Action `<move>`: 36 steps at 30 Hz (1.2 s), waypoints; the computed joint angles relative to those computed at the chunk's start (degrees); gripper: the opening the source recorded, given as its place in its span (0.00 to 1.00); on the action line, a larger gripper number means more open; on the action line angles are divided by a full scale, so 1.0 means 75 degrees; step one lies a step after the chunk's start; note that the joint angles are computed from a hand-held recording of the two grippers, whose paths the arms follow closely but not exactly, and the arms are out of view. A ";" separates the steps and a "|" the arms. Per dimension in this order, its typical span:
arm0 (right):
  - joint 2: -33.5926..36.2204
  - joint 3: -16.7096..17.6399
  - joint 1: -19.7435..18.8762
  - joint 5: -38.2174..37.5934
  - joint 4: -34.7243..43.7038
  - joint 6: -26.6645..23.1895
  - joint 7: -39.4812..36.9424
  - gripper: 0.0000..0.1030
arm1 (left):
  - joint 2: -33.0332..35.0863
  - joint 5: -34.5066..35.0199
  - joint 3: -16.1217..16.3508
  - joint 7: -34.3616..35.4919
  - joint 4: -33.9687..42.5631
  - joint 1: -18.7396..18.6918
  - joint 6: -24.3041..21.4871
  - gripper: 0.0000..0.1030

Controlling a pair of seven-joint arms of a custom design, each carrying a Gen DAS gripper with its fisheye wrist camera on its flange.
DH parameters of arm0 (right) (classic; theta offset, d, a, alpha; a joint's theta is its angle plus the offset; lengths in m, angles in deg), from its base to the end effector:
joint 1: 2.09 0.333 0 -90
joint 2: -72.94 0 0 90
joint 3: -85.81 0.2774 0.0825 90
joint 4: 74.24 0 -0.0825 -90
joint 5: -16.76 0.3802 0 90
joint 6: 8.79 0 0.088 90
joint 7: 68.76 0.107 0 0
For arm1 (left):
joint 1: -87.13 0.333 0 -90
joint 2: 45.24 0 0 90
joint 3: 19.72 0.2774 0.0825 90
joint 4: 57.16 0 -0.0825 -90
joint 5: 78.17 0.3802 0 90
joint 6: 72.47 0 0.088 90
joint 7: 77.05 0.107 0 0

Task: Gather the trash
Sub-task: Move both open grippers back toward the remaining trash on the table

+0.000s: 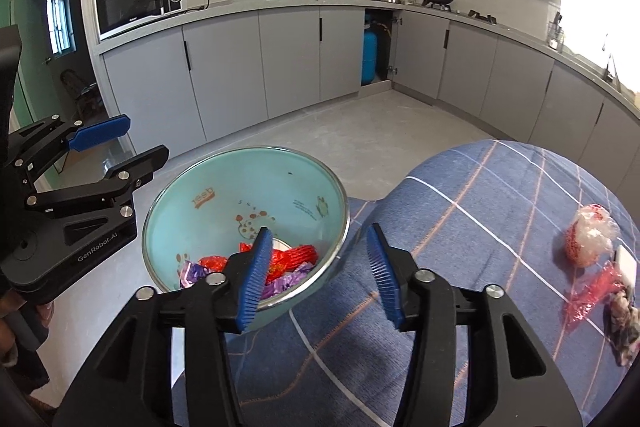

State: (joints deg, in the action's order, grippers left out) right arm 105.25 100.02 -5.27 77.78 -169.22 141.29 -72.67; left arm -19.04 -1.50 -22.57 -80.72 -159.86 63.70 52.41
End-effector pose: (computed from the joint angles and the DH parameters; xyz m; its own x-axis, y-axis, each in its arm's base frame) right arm 0.6805 0.0916 0.2920 0.7892 -0.6141 -0.0068 -0.4011 -0.5069 -0.7630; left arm 0.5931 -0.2498 0.2800 0.4420 -0.8255 -0.3509 -0.6302 -0.0074 -0.7764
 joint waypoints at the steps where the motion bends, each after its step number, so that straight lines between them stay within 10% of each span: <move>1: -0.0011 0.0013 -0.0034 0.0056 -0.0009 0.0019 -0.0037 0.54 | 0.0004 0.0008 -0.0002 0.0005 0.0007 -0.0006 0.0002 0.53; 36: 0.0318 -0.0707 -0.1416 0.0663 0.0547 0.0786 0.0410 0.66 | 0.1904 0.0103 0.0367 0.1575 0.2789 -0.1295 0.0694 0.90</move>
